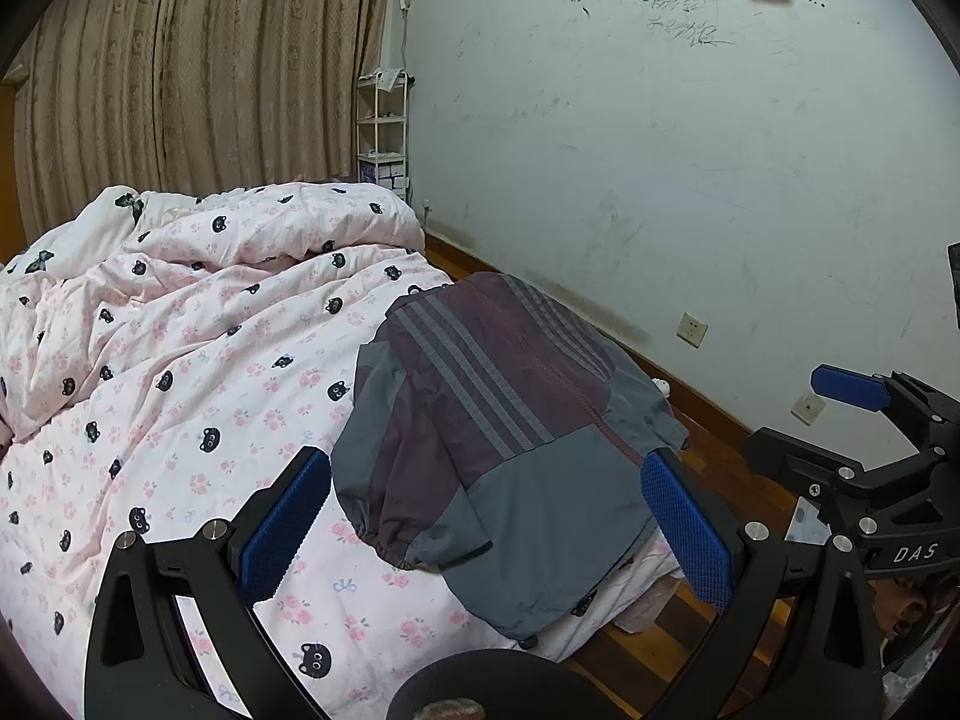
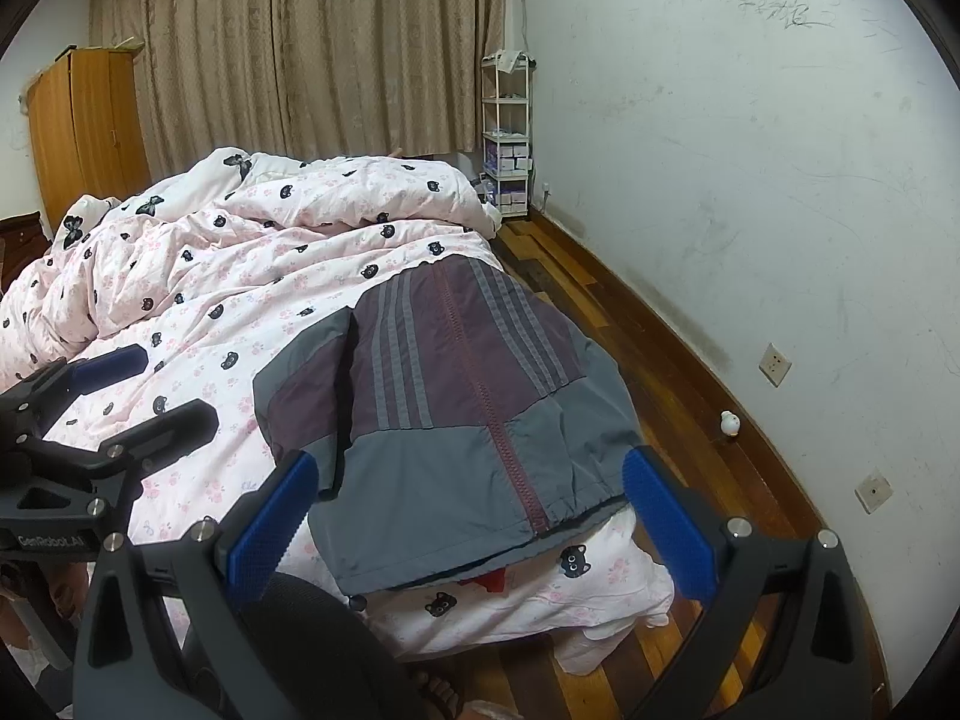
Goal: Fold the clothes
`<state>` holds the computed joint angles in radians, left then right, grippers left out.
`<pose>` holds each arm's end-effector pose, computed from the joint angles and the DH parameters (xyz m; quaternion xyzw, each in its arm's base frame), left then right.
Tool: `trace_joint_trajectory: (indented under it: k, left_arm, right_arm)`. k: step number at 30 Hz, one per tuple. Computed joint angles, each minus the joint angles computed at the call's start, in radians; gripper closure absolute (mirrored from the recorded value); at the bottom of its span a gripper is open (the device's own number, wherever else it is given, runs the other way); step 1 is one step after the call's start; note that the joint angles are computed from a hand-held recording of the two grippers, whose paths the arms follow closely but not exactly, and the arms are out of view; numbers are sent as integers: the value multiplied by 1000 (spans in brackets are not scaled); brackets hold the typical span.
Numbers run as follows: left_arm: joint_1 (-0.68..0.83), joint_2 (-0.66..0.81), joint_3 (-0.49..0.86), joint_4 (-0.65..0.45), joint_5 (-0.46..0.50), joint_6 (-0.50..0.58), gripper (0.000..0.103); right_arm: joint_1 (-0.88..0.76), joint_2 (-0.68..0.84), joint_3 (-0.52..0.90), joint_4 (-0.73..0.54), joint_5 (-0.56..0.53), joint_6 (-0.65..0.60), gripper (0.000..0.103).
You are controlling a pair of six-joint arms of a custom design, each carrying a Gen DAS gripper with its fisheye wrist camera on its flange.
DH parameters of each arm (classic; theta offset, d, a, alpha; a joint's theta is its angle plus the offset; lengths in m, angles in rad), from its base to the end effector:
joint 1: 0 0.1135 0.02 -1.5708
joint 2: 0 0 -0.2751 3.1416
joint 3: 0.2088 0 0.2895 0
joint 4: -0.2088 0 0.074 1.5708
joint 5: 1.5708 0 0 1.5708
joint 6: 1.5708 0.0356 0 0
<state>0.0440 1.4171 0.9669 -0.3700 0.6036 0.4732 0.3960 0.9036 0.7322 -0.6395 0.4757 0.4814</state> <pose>0.3300 -0.0057 0.2406 0.2956 0.8448 -0.1779 0.4091 0.2017 0.0667 0.2638 0.1258 0.8980 -0.0450 0.4192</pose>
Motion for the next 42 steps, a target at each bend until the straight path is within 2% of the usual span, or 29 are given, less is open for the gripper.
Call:
trace_joint_trajectory:
  k: [9,18,33,42]
  left_arm:
    - [0,8,10,-5,-1,-1,1]
    - [5,12,10,-2,11,2,1]
    - [13,17,10,-2,24,6,1]
    - [12,16,5,2,23,6,1]
  right_arm:
    - [5,0,-4,2,1,5,0]
    - [-14,-8,-3,9,-58,-13,0]
    - [-44,-18,-7,11,-86,5,0]
    - [-38,-16,-6,13,-73,-1,0]
